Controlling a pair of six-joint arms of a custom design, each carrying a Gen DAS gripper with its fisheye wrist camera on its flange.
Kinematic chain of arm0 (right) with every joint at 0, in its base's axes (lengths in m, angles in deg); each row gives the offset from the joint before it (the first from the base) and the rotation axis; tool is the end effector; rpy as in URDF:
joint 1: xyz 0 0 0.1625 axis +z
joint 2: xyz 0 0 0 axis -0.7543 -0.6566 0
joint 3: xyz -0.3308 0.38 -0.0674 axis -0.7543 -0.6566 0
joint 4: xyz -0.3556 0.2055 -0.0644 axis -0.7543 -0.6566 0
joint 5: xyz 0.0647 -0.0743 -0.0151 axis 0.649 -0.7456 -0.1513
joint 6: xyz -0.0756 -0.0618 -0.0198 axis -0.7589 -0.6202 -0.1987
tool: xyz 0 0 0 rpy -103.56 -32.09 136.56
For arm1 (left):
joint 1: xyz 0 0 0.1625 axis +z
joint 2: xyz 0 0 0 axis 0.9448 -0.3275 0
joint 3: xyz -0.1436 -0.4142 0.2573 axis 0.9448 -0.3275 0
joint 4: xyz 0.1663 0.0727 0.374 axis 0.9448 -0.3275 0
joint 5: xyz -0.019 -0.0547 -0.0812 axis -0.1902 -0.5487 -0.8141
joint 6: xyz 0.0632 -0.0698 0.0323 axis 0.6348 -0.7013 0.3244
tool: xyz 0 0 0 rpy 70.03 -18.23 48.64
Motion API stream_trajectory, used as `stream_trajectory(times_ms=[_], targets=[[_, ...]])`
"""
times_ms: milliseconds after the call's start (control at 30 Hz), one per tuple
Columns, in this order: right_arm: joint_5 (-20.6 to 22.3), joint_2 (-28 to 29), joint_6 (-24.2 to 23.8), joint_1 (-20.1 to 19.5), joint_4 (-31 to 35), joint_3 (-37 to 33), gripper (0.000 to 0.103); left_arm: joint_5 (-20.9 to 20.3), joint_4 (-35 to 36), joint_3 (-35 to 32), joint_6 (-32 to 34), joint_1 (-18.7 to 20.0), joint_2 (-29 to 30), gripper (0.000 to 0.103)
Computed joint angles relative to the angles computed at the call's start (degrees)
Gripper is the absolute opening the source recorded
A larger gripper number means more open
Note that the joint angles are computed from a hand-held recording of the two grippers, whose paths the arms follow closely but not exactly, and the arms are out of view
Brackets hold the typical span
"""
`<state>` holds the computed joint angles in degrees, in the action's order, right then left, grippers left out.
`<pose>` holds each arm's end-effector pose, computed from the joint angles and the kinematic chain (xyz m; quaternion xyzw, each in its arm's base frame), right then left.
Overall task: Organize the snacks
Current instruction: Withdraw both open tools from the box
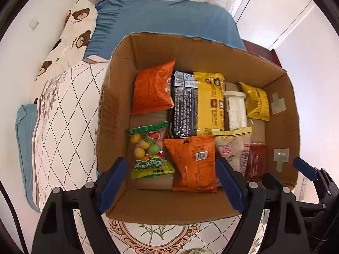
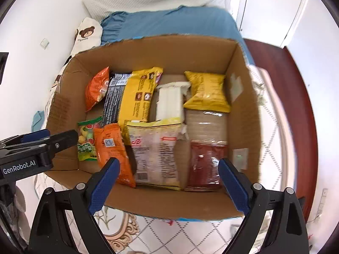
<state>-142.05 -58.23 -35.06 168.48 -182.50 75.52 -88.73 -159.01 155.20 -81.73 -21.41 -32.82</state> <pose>0.4369 -0.6323 0.2925 0.0063 -0.9372 0.1309 0.3233 -0.2974 -0.6413 0.4120 0.1185 0.9353 -0.0569 0.3286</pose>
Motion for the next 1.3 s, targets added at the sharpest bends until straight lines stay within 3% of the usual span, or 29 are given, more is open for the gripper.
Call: stream_trajectory(times_ms=[100,367,600,1033,1300], targets=[[-2.1,-1.0,-0.4,0.8,-1.2,1.3,0.096,-0.5,-3.7,2.2,1.0,-1.0,-1.5,0.085],[-5.4,-4.5,-0.9,3.3,-4.6,5.3,0.096,3.2,-10.4,8.2,3.1,-5.5,-6.0,0.085],[-8.5,-7.8,-0.9,6.3,-7.9,8.2,0.096,8.1,-13.0,13.0,3.9,-10.3,-10.3,0.085],[-14.2,-12.6,-0.9,13.8,-12.8,12.5,0.096,11.4,-16.2,18.2,3.0,-18.0,-16.8,0.085],[-15.2,-14.1,0.5,16.1,-14.5,14.2,0.096,12.6,-15.9,21.0,1.0,-20.7,-19.7,0.085]])
